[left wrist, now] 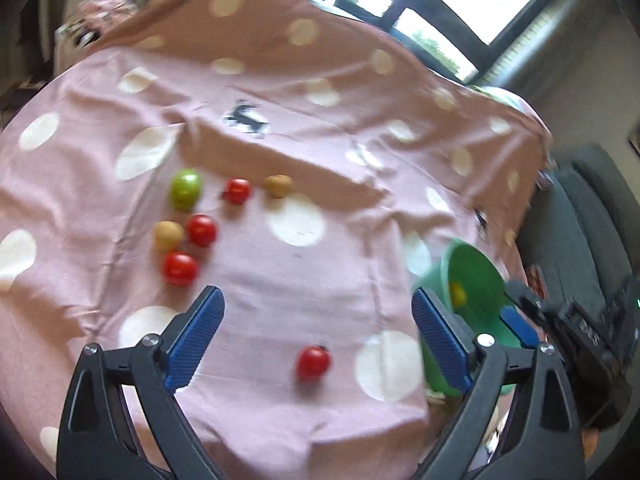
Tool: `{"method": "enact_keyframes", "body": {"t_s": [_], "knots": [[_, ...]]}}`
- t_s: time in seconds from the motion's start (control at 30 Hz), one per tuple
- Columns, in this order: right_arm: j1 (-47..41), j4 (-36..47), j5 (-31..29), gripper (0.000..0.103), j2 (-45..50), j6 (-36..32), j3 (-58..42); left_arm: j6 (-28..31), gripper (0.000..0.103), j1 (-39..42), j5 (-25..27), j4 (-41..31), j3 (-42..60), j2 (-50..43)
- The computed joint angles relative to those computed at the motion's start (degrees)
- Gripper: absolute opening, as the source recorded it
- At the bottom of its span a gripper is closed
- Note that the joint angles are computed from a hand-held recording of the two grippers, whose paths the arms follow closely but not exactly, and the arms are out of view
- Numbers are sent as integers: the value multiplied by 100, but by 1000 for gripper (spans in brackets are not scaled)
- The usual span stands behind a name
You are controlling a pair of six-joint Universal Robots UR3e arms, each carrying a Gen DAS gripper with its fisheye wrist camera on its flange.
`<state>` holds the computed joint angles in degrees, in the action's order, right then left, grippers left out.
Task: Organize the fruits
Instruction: 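Move the right gripper back to the fruits and close on the green apple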
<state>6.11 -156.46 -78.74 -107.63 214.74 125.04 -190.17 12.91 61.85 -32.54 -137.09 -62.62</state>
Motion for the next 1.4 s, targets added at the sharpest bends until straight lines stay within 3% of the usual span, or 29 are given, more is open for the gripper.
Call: {"method": "enact_keyframes", "body": {"t_s": [0.27, 0.4, 0.57, 0.7, 0.77, 0.87, 1.03, 1.17, 1.27, 1.4], "knots": [[1106, -503, -157, 54, 1536, -64, -1040, 430, 95, 1487, 10, -830, -104, 415], [1547, -613, -124, 54, 2242, -67, -1635, 598, 95, 1986, 340, -959, -155, 453], [1885, -85, 193, 54, 3213, -180, -2837, 1206, 95, 3117, -377, -1711, -365, 963], [2147, 894, 362, 51, 4294, -501, -4488, 962, 93, 3014, -104, -1550, -267, 664], [2214, 1343, 476, 44, 4900, -561, -5419, 994, 92, 3060, -206, -1608, -252, 623], [2314, 1984, 526, 43, 5770, -710, -6794, 1143, 89, 3386, -535, -1955, -297, 817], [2487, 3121, 326, 43, 7049, -766, -8913, 883, 72, 3306, -257, -1780, -259, 704], [2591, 3902, 194, 37, 7844, -914, -10299, 1044, 71, 3448, -567, -1968, -286, 758], [2590, 4009, 220, 36, 8037, -919, -10532, 1014, 70, 3323, -501, -1779, -305, 734], [2519, 3655, 361, 36, 7664, -855, -9762, 1192, 66, 3363, -626, -1867, -317, 782]]}}
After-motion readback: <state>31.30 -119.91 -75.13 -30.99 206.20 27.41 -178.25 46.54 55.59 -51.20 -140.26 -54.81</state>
